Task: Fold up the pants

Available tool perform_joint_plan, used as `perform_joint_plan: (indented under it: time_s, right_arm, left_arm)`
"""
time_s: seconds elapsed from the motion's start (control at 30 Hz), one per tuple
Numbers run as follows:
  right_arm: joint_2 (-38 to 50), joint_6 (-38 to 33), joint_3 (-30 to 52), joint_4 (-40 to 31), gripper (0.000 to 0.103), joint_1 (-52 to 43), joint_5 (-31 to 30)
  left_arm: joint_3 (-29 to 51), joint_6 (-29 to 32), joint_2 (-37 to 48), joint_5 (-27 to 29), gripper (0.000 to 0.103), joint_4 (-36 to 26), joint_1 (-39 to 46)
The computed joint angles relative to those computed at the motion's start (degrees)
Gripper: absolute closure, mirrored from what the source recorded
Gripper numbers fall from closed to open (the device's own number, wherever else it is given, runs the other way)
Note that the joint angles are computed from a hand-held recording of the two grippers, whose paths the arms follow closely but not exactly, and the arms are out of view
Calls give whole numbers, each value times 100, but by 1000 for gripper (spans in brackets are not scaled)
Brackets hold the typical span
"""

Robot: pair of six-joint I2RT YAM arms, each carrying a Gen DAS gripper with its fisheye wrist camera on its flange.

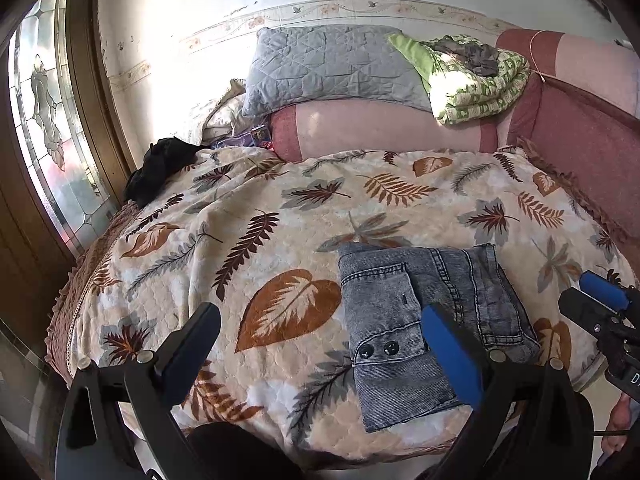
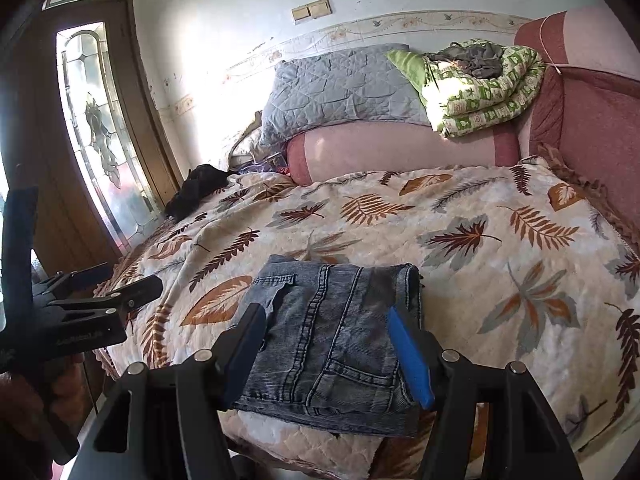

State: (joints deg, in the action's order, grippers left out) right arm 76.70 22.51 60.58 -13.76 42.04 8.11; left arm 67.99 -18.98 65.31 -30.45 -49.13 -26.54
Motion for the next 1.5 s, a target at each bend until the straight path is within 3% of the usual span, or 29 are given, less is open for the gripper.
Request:
perform_joint_plan:
  time_s: [0.37,0.67,0.9,1.03,1.27,1.4,1.5]
  right_arm:
    - [196,-10,80,6,36,6,-57]
    - [613,316,233,-455,36,-337,-434]
    - [1334,682,884,-1169,36,-649,-868]
    - [1591,900,814,-794,36,-996,-1279]
    - [2372,369,1324,-560,36,-1660,-2164]
    - [2688,581,1377,-147,35,-1950,-2687]
    - [2944,570,1628,-142,35,-2019,-2813]
  left_arm:
    - [-142,99,65,228,3,151,238]
    - [-597,269,408,1555,3,176,1364]
    - [-286,700,865,2714,3,113,1983]
    - [72,996,1436,2939,3,51,1987]
    - [262,741,1937,3291,3,195,1999]
    - [515,744,2232,3206,3,243,1932]
    - [663,694,2368,3446,3,331,1957]
